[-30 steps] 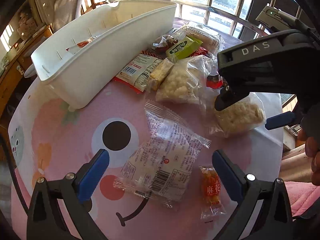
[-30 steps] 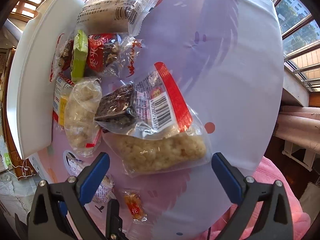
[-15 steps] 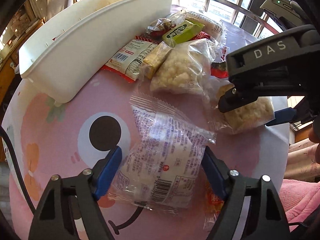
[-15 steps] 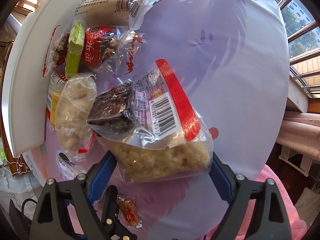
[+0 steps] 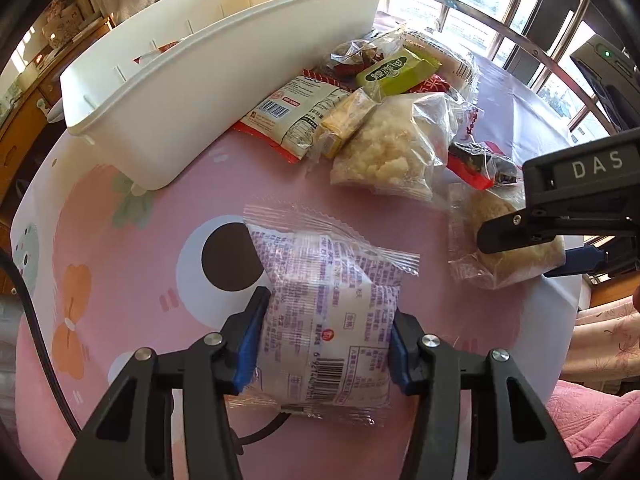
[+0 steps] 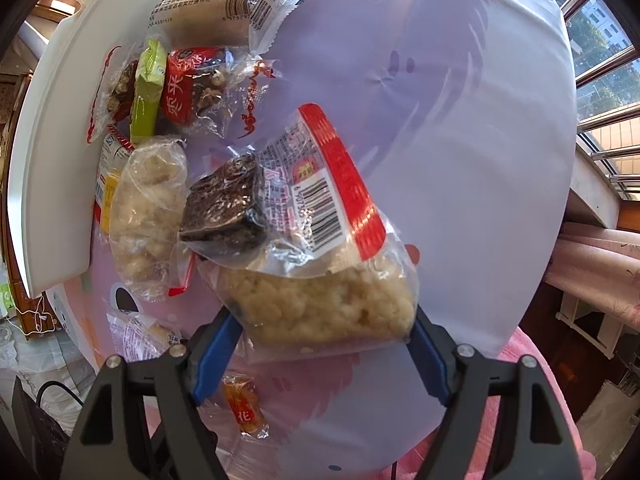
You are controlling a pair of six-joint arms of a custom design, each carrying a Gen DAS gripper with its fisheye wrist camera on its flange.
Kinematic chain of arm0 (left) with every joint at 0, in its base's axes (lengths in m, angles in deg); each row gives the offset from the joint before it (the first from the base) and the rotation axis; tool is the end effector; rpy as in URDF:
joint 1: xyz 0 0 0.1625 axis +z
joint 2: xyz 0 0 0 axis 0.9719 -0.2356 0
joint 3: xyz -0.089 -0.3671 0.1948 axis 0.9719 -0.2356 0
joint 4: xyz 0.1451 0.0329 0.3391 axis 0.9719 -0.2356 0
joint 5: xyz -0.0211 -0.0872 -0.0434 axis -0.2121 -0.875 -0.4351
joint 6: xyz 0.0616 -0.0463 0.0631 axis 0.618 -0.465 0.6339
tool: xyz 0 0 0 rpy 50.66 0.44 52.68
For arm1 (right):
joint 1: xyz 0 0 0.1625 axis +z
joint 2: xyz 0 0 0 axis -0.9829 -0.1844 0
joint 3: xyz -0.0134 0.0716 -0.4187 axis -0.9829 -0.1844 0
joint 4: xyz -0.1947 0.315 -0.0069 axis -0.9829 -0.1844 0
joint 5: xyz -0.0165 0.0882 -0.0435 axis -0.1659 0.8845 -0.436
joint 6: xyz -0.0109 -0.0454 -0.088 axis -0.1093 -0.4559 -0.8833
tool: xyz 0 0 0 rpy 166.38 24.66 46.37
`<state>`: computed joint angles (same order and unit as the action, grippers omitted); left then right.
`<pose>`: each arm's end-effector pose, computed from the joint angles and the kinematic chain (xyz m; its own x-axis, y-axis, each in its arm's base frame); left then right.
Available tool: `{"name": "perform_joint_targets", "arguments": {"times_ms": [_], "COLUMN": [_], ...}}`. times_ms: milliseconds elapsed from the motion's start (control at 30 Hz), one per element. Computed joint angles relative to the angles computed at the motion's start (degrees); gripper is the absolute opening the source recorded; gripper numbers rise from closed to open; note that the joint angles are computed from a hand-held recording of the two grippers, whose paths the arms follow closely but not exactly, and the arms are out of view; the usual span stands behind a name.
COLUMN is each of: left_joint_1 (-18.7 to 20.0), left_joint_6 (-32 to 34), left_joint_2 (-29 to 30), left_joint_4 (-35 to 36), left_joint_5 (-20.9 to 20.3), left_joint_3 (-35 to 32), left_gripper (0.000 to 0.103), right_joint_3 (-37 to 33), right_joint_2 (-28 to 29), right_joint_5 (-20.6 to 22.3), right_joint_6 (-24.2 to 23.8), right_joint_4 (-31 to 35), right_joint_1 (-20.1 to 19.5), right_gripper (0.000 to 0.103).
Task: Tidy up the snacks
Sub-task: 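Grasp the purple-white wrapped bread with the left tool while the right tool grasps the puffed-rice bag, then carry both snacks into the white basket and open both tools to release them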
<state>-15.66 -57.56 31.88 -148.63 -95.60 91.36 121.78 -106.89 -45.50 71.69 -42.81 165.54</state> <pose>-0.2411 -0.8309 -0.0801 -0.6938 0.3469 -0.6311 0.4609 0.8872 -0.0190 0.0222 -0.8176 0.1799 -0.6745 0.5699 0.4693 0.4734 0.8217 -0.3174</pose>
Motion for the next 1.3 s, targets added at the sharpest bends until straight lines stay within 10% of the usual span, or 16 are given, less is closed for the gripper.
{"name": "perform_joint_targets", "arguments": {"times_ms": [767,1300], "left_joint_1": [-4.9,-8.3], "left_joint_6": [-16.9,-27.9], "left_joint_2": [-16.4,-12.6], "left_joint_4": [-12.1,-2.8], "left_joint_5": [2.7,11.3], "left_joint_3": [25.1,9.0], "left_gripper": [0.050,0.050], "right_joint_3": [12.8,-13.3], "right_joint_2": [-12.8,-3.8], "right_joint_5": [12.2,15.6], "right_joint_6": [-5.3,-25.5], "right_joint_4": [-4.4,5.2], "right_joint_1": [-0.2,2.6], "right_gripper": [0.078,0.078]}}
